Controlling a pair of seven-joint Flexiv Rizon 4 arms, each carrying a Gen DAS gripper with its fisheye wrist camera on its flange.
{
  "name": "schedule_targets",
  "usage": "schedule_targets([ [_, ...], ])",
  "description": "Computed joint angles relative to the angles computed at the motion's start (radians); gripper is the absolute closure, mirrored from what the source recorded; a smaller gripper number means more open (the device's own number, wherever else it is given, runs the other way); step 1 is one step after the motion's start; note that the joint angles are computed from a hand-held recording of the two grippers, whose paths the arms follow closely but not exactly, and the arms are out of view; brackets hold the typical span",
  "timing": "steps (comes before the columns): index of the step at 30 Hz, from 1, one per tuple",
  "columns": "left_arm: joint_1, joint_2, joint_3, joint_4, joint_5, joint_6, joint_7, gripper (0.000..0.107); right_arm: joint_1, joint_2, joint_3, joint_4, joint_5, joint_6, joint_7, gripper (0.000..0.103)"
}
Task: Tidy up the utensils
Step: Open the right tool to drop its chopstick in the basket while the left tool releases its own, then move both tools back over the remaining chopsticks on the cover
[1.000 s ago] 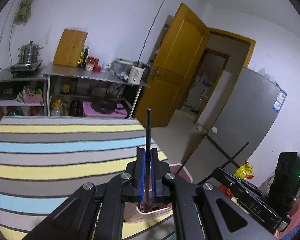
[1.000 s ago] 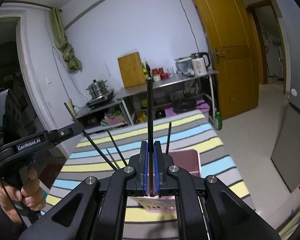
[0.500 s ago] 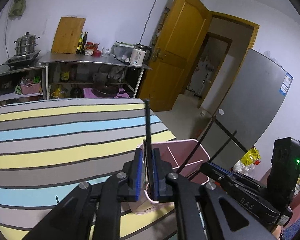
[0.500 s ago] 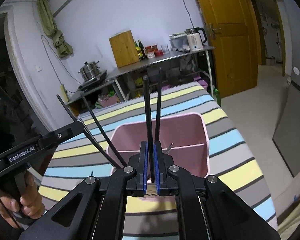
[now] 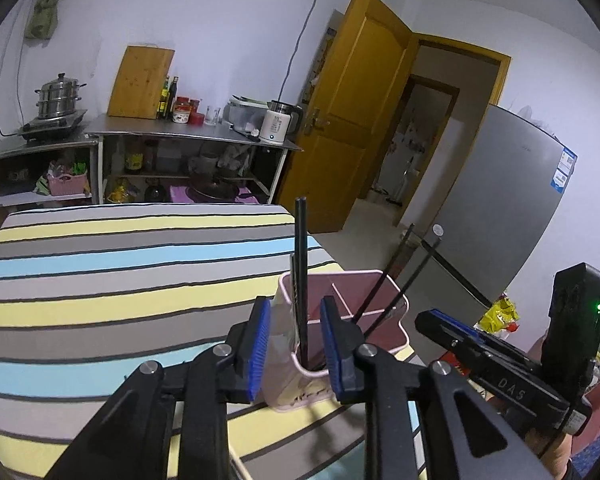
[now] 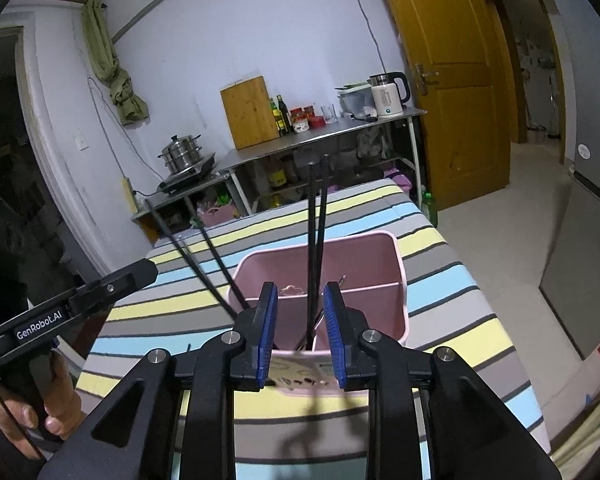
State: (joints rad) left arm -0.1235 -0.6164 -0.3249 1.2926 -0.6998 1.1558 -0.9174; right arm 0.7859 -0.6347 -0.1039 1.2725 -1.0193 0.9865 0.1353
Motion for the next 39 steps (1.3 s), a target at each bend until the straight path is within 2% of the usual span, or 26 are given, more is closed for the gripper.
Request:
schedule_targets([
  [5,0.041,0.084,-0.044,0.154,-0.089,0.08,0.081,0.082,0.019,0.011,0.005,0.019,-0.022,-0.003,0.009,0.078],
  [11,0.062,0.174,-0.064,0.309,-0.223,0.152,0.202,0.082,0.04,0.017,0.02,0.034,-0.043,-0.012,0.005,0.078],
  [16,0.048,0.228,-0.039,0.399,-0.34,0.181,0.285,0.081,0.053,0.017,0.033,0.05,-0.048,-0.009,0.009,0.078],
  [19,0.028,0.249,-0.001,0.441,-0.372,0.191,0.307,0.082,0.057,0.007,0.043,0.045,-0.034,-0.002,-0.006,0.078],
  [25,0.012,0.254,0.054,0.486,-0.371,0.185,0.289,0.082,0.065,-0.021,0.049,0.029,0.005,0.026,-0.043,0.078],
  [30,0.017,0.235,0.086,0.499,-0.316,0.167,0.218,0.082,0.074,-0.054,0.046,-0.001,0.055,0.044,-0.089,0.078],
  [35,0.043,0.209,0.077,0.494,-0.299,0.146,0.182,0.082,0.077,-0.099,0.051,-0.044,0.129,0.056,-0.149,0.078],
  [39,0.049,0.169,0.088,0.46,-0.239,0.118,0.116,0.082,0.08,-0.128,0.052,-0.069,0.187,0.063,-0.195,0.078],
])
